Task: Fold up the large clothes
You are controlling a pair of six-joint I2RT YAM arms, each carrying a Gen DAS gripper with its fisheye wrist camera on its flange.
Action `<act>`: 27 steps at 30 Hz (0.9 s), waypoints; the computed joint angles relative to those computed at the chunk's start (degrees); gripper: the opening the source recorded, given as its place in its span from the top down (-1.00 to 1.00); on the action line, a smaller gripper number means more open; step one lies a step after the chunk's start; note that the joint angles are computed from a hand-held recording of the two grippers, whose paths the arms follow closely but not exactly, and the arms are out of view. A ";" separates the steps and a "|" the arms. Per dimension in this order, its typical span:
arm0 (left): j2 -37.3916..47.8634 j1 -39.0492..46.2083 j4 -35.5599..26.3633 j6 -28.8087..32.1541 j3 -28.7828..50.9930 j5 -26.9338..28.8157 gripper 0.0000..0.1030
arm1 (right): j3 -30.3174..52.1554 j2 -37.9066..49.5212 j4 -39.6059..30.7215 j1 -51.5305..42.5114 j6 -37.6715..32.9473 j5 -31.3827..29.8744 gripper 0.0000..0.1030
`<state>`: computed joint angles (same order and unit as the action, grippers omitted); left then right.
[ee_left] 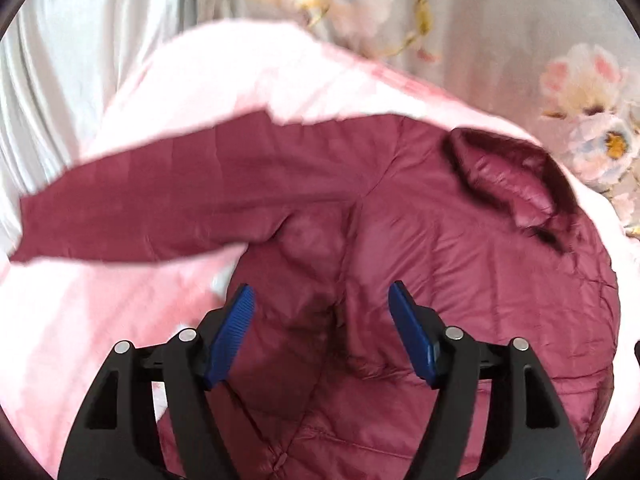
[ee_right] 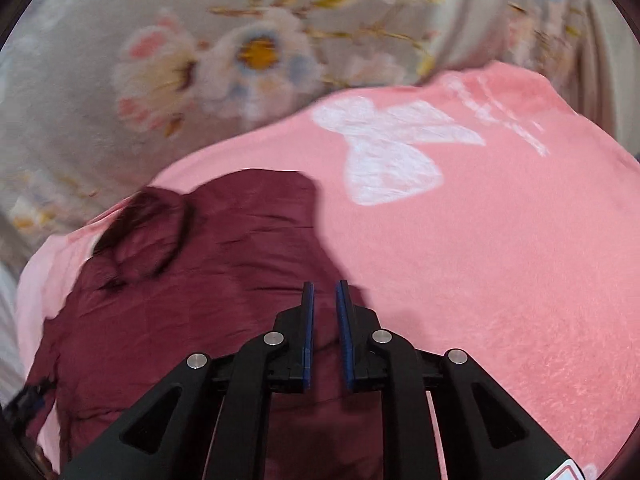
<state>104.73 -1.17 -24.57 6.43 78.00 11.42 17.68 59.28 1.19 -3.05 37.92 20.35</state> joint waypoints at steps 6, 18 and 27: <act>-1.31 -8.72 -0.84 2.58 -0.71 -0.84 -0.31 | 13.61 21.15 2.75 15.58 -2.55 0.19 0.72; 3.54 -14.76 10.71 2.58 -9.19 -7.90 -0.48 | 18.88 38.62 9.47 18.44 -3.12 1.07 0.74; 2.77 -15.34 14.84 1.46 -12.08 -10.16 -0.64 | 19.84 40.41 8.91 21.05 -3.44 6.35 0.74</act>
